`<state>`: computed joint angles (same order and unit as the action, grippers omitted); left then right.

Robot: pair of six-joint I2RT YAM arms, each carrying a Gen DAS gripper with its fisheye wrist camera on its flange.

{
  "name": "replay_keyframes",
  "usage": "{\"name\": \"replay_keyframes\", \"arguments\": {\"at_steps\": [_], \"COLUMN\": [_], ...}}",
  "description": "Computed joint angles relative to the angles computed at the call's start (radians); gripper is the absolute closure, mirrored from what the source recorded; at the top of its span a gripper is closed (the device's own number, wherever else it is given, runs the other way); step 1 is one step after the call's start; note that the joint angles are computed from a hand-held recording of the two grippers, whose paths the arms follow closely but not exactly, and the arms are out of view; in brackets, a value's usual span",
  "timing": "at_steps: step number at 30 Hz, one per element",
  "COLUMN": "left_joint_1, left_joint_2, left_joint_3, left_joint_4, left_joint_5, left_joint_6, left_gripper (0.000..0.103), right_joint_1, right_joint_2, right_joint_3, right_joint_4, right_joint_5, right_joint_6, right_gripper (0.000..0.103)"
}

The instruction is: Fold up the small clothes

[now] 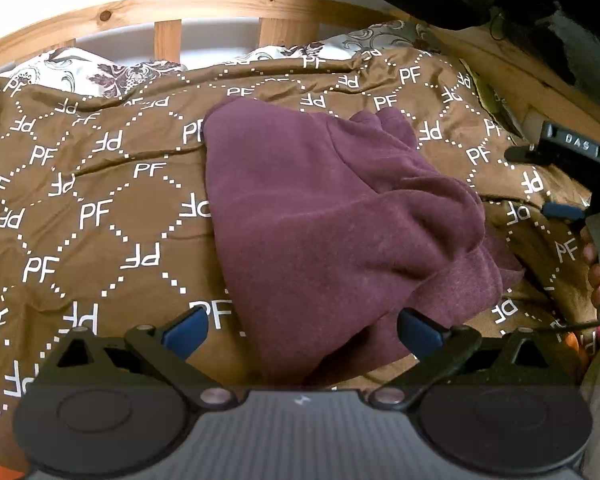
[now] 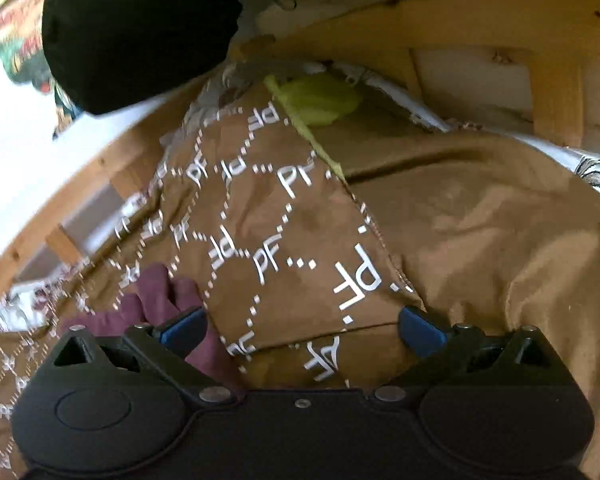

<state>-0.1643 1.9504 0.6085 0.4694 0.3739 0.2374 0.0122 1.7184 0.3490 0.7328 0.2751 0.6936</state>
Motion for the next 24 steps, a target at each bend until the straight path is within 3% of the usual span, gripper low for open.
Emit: {"name": "replay_keyframes", "arguments": {"at_steps": [2,6,10,14,21,24], "left_joint_1": [-0.001,-0.009,-0.021,-0.042,-0.069,-0.070], "left_joint_2": [0.001,0.000,-0.001,0.004,0.015,0.015], "left_joint_3": [-0.006,-0.023,-0.042,-0.068,-0.110,-0.124], "left_joint_4": [0.014,0.047,0.084,0.144,0.242,0.275], "left_joint_5": [-0.005,-0.016,-0.033,-0.063,-0.113,-0.108], "left_joint_6": [0.000,0.011,0.033,0.056,0.111,0.126], "left_gripper": [0.001,0.001,0.001,0.001,0.001,0.008], "right_joint_1": [0.030,0.075,0.112,0.138,0.117,0.111], "right_joint_2": [0.014,0.052,0.079,0.110,0.209,0.236], "right_joint_3": [-0.025,-0.076,-0.027,0.029,0.174,0.218], "right_joint_4": [0.104,0.347,0.341,0.305,0.209,0.143], "right_joint_5": [0.009,-0.100,-0.189,-0.235,-0.285,-0.284], "right_joint_6": [-0.047,-0.170,-0.278,-0.276,-0.257,-0.265], "right_gripper": [0.001,0.001,0.001,0.001,0.035,0.051]}}
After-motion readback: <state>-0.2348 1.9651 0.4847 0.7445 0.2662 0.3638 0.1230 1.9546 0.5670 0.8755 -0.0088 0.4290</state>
